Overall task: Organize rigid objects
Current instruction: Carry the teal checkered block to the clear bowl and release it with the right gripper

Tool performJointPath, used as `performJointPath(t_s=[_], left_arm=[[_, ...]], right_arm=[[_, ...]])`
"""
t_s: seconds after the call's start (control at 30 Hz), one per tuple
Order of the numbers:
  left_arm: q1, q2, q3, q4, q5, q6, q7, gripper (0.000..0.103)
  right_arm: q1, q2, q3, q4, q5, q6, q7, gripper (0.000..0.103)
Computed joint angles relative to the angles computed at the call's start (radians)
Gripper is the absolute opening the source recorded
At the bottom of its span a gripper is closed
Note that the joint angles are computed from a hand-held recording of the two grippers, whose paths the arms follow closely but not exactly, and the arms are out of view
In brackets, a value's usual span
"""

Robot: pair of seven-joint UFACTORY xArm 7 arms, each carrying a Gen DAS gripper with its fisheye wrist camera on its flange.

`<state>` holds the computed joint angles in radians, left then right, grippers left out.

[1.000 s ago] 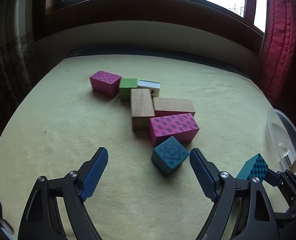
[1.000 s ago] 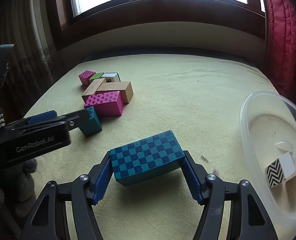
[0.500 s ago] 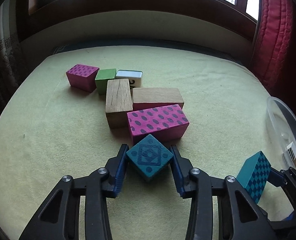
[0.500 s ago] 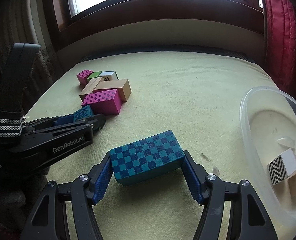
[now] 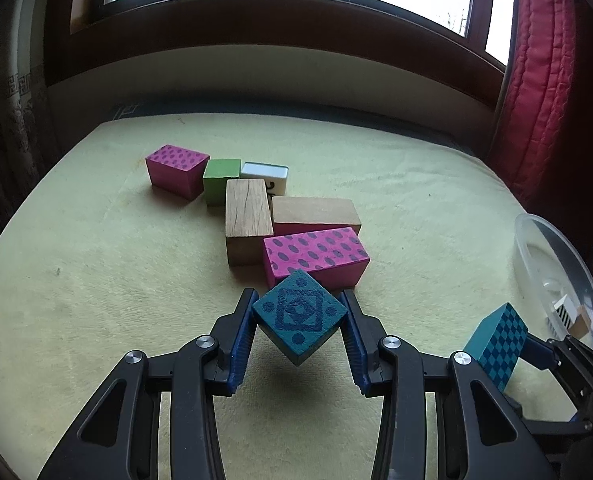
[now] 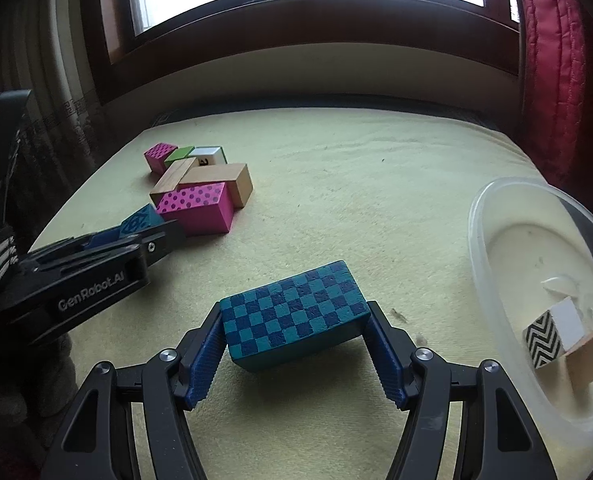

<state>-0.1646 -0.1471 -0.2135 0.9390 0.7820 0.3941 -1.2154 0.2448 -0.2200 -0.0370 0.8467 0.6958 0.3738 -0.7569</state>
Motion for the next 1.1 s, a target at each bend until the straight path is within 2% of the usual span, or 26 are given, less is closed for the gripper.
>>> performJointPath(t_s=[0.43,1.1], left_arm=[[0.002,-0.009,-0.011,-0.005,0.034,0.0,-0.026,0.042],[-0.03,0.006,-0.014,0.024,0.065,0.058,-0.042,0.042]], right_arm=[[-0.003,-0.042,-0.031,0.006,0.039,-0.026,0.025,0.069],[-0.096,-0.007,-0.084,0.038,-0.029,-0.135,0.206,0.069]])
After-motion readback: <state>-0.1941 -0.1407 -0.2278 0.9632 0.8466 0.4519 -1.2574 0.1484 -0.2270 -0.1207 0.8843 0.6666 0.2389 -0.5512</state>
